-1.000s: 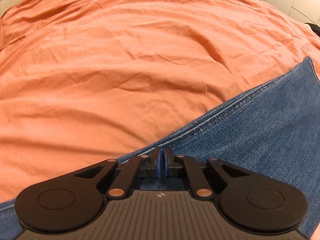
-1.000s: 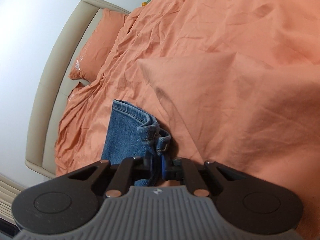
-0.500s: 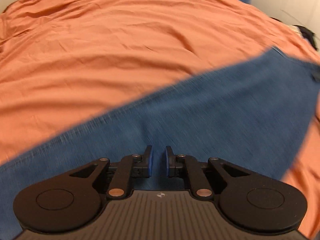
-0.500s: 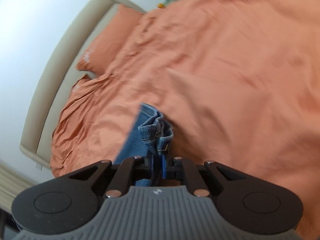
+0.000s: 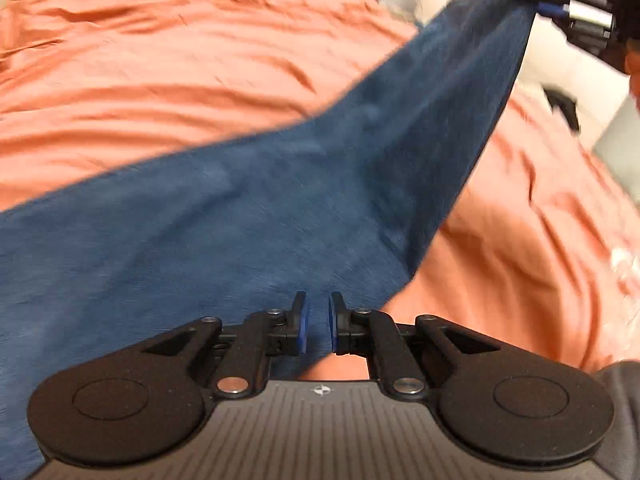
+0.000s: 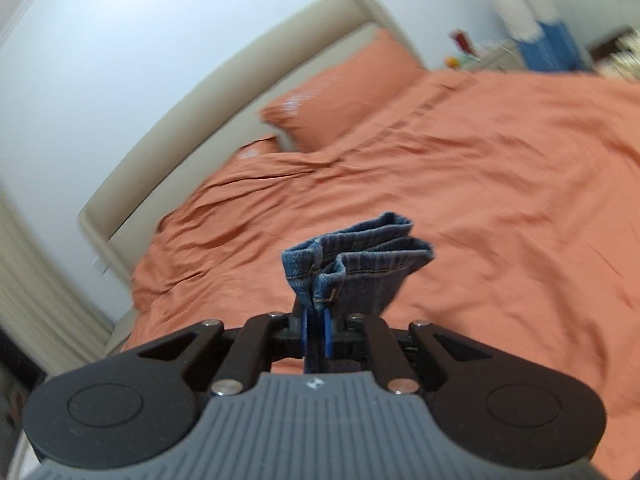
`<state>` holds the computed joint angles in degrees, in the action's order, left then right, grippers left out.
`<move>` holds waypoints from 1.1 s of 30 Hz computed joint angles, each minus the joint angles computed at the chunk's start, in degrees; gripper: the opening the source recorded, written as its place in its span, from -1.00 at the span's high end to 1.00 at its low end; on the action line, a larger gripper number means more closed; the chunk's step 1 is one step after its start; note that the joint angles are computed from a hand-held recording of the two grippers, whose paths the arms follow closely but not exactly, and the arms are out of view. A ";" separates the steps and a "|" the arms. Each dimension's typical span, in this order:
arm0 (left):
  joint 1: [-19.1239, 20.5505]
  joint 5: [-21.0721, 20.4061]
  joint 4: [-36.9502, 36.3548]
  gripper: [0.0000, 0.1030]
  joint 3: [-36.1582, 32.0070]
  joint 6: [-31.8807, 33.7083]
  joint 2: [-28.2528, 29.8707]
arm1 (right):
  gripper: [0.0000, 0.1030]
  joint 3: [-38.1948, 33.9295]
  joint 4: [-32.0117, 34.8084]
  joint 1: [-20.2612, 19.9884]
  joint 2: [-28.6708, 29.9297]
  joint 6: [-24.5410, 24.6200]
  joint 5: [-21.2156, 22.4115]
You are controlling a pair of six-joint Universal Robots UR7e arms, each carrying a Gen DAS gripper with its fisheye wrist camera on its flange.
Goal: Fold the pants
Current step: 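Lay the hem held by the right tool onto the folded jeans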
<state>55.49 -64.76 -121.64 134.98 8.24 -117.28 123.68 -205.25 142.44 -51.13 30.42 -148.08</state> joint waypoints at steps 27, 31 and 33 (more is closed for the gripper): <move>27.15 -12.86 -2.56 0.16 -13.05 -2.16 -4.25 | 0.75 -32.26 33.42 3.67 36.37 7.46 20.47; 27.69 -14.13 -4.63 0.07 -13.14 -3.64 -2.09 | 0.30 -29.85 30.78 3.34 34.58 4.61 25.29; 27.65 -14.04 -6.53 0.07 -13.18 -4.48 -0.84 | 0.29 -28.31 29.20 2.84 33.22 3.86 27.85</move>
